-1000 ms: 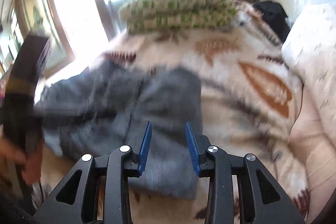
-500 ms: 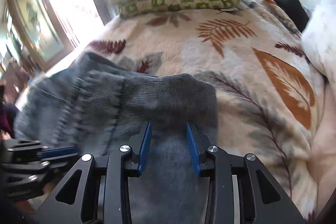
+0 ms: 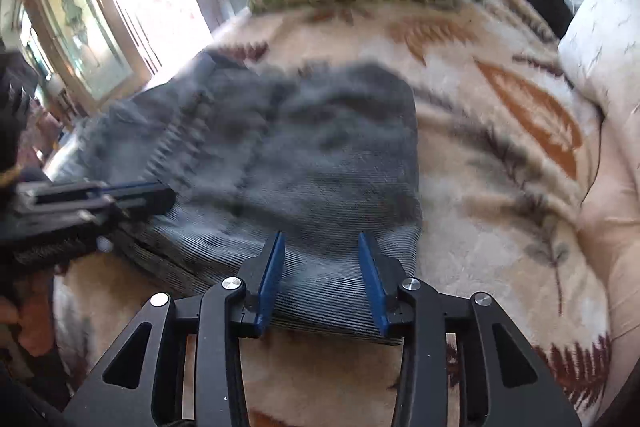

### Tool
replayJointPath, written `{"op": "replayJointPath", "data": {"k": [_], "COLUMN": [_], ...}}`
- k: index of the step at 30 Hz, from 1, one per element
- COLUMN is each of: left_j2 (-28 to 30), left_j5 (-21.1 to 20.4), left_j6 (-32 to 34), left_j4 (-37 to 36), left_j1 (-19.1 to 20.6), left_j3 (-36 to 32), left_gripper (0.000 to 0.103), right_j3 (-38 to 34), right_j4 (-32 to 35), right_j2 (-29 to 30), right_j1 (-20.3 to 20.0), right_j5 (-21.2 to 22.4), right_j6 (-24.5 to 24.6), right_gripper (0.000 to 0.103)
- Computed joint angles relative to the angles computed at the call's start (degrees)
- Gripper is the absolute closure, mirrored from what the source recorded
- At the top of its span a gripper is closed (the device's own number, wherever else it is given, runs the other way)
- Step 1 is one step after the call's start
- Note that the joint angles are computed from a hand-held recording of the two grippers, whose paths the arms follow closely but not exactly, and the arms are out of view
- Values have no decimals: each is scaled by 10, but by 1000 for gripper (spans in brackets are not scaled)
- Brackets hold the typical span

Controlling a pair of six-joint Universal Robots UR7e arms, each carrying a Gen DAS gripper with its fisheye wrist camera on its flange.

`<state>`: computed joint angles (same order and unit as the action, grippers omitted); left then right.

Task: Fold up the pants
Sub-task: 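Release the hems onto the waistband and open the right gripper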

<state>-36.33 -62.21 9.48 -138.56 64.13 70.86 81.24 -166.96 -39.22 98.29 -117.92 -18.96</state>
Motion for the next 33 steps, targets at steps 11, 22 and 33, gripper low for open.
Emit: {"op": "replayJointPath", "data": {"k": [11,22,33], "left_j2": [-31,-48,-90], "left_j5": [43,69,104], "left_j6": [19,14,-10], "left_j4": [-35,-34,-44], "left_j1": [-7,4,24], "left_j3": [48,58,63], "left_gripper": [64,42,21], "right_j3": [8,3,24], "right_j4": [-22,-3,-55], "right_j2": [14,32,39], "right_j1": [14,24,56], "right_j5": [-20,-34,-3], "right_j6": [-38,-78,-145], "right_gripper": [61,56,38]}}
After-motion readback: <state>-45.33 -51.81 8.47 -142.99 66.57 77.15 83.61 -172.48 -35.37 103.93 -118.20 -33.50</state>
